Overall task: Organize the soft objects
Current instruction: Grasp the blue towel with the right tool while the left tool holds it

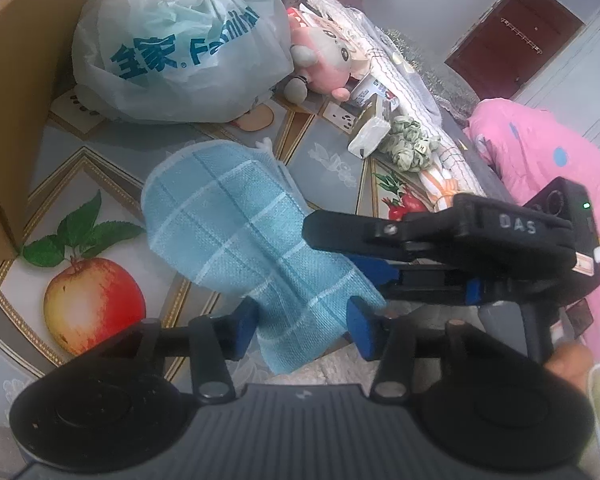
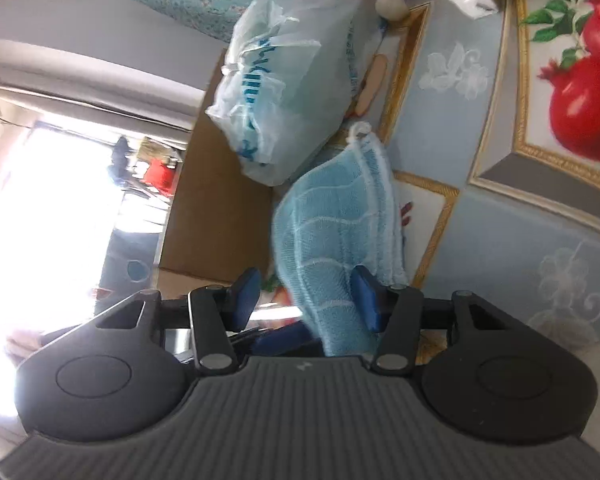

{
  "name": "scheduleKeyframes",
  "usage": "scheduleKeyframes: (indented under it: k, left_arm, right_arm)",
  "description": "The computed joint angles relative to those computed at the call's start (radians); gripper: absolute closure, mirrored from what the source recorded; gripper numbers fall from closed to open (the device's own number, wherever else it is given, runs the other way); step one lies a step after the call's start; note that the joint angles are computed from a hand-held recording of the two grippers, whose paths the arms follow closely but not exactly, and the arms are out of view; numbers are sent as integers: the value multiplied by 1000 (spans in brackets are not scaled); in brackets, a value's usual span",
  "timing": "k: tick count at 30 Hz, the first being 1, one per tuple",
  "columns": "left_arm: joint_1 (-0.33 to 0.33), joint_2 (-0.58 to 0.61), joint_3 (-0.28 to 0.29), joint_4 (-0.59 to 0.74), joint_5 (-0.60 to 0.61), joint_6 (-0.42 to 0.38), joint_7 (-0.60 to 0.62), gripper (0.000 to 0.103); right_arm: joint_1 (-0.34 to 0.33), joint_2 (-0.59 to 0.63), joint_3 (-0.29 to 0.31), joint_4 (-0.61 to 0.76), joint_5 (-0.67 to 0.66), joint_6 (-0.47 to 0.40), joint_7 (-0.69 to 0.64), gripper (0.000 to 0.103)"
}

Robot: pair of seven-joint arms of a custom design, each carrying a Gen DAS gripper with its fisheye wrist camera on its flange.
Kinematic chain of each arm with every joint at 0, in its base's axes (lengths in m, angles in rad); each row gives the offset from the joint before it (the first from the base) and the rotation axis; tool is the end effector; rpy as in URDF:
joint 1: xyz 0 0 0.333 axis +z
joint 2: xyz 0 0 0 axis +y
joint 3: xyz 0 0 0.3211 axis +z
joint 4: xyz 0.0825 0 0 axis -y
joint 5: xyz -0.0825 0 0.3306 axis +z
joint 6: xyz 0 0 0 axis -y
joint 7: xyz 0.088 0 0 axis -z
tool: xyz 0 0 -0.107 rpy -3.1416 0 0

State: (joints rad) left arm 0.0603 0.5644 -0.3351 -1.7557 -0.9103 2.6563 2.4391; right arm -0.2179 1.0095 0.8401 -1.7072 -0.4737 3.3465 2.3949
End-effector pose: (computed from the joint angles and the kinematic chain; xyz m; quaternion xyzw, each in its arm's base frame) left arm 0.6393 -0.1248 0.3283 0.5505 -0.7473 0.3701 0.0394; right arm 0.6170 0.2939 0.3049 -0.5085 0.6934 0.1523 0.4872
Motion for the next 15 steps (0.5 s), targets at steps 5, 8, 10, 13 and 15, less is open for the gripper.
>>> scheduleKeyframes:
  k: [5, 8, 10, 13, 15]
  left_arm:
    - [-8, -24, 6, -32, 11, 50, 6, 50]
    - [12, -30, -11, -42, -21, 66, 40, 49]
    - [12, -29, -7, -41, -22, 62, 41, 49]
    - [12, -26, -1, -41, -16, 52, 40, 49]
    - [20, -25, -4, -42, -22, 42, 49, 49]
  right_arm:
    - [258, -220, -348, 4, 85, -29, 20, 54]
    - [369, -255, -470, 52, 116, -111, -21, 48]
    - [397, -248, -489, 88, 125, -162, -63, 45]
    - [492, -245, -586, 149, 126, -237, -104, 40]
    - [559, -243, -660, 184, 118, -286, -126, 39]
